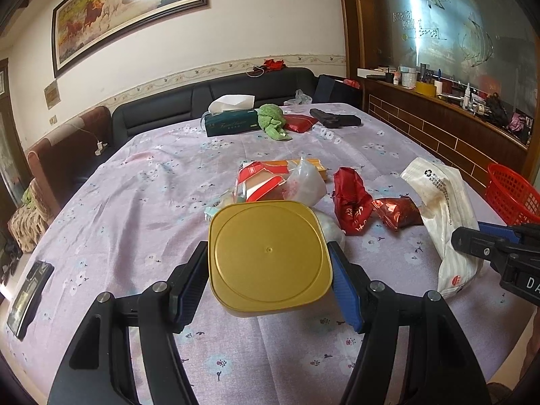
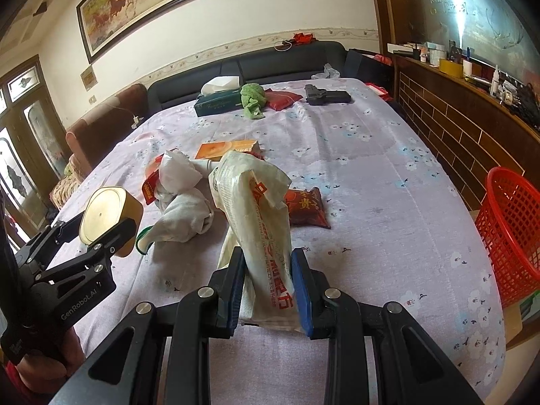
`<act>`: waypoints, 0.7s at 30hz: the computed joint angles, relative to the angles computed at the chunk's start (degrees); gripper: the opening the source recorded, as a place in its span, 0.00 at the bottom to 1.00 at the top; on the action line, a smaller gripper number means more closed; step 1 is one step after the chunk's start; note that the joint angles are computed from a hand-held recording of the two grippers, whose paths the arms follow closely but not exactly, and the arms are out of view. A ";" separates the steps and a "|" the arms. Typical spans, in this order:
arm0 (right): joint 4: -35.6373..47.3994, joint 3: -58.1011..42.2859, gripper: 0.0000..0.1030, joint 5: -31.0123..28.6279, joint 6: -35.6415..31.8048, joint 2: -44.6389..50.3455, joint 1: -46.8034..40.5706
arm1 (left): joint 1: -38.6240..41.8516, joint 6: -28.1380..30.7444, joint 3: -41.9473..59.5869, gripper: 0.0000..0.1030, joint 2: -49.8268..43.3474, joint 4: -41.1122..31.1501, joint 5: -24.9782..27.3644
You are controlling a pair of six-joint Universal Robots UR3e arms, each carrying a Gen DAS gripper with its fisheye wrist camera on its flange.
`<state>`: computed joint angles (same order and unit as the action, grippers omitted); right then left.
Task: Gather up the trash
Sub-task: 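Lift the yellow tin with the left gripper while the right lifts the white bag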
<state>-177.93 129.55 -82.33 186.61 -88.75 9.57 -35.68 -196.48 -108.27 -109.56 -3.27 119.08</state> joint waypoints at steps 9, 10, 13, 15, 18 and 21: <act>0.75 -0.48 0.29 -1.65 0.91 -0.62 1.45 | 0.02 0.33 -1.73 0.65 0.79 1.07 0.08; 0.84 -0.60 0.29 -1.80 0.99 -0.64 1.65 | -0.03 0.21 -2.08 0.65 0.98 1.27 0.21; 0.88 -0.67 0.29 -2.15 1.26 -0.89 2.20 | -0.22 0.08 -3.04 0.65 1.58 1.86 0.91; 1.06 -0.54 0.29 -2.55 1.17 -1.27 2.64 | -0.43 -0.15 -3.65 0.65 2.08 2.15 1.30; 1.21 -0.13 0.29 -2.92 1.29 -2.22 3.06 | -0.72 -0.26 -4.20 0.65 2.70 2.30 1.56; 1.20 0.36 0.29 -3.32 1.47 -2.96 3.34 | -1.08 -0.07 -4.60 0.65 3.16 2.52 1.69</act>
